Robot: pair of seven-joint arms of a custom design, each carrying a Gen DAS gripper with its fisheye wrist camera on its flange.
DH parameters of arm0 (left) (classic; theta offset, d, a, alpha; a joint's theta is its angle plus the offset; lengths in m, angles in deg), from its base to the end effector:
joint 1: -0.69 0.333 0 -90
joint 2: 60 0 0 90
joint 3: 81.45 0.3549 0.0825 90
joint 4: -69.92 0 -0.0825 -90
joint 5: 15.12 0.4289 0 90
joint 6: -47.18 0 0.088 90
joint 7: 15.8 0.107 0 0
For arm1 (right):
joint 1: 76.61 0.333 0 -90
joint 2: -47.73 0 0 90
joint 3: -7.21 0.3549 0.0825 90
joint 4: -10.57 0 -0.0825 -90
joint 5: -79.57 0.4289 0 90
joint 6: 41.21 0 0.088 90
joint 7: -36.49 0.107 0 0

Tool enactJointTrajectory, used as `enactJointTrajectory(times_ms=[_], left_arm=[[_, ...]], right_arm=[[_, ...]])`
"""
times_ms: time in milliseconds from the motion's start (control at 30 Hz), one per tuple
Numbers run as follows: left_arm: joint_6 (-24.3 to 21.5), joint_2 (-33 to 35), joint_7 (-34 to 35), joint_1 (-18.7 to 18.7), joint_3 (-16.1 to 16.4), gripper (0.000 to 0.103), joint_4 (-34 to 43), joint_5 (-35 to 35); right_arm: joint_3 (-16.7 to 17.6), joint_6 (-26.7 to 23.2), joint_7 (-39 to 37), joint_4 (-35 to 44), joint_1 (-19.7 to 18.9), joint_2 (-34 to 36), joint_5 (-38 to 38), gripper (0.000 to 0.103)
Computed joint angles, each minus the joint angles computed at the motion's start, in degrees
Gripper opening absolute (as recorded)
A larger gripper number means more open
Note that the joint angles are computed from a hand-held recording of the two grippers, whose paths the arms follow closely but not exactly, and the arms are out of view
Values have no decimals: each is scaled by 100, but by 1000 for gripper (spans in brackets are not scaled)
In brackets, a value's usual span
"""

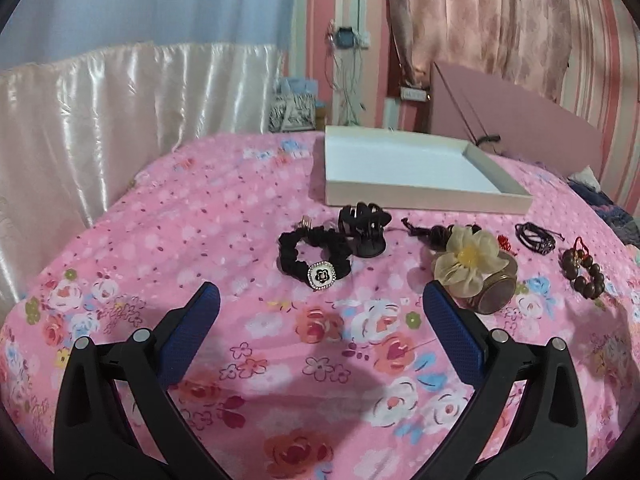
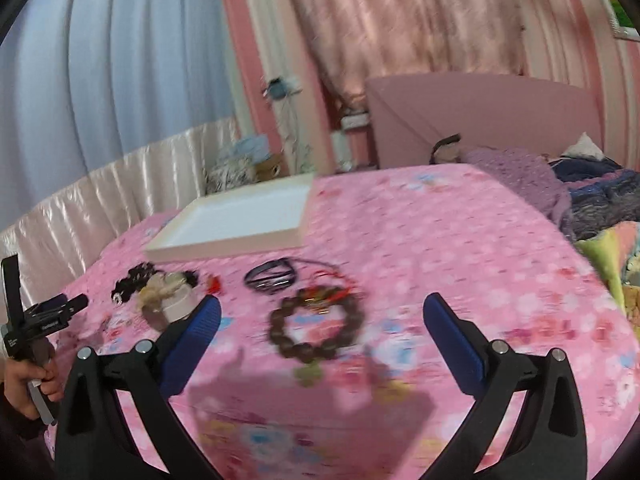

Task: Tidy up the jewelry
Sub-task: 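Grasp the cream flower clip with the left tool while the right tool grasps the beige watch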

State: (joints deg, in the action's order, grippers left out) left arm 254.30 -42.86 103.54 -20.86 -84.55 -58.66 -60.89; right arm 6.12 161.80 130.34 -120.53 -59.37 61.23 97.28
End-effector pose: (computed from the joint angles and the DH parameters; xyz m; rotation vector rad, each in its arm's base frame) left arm 0.5815 -0.1649 0.3431 -1.6221 1.6563 -0.8892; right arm 0.5974 0.1346 0.3727 -1.4560 1.6648 -0.6682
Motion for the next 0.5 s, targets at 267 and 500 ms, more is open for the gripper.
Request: enactJointTrajectory(times_ms=[267, 500], left_arm=[[-733, 73, -328, 363, 107, 100, 324, 514], [-1214, 273, -1839, 2038, -1453, 100, 549, 2940]], right_arm=[[1060, -1282, 840, 1833, -641, 1309, -1192, 53], [1007, -2337, 903, 2894, -362, 1964, -1379, 39]])
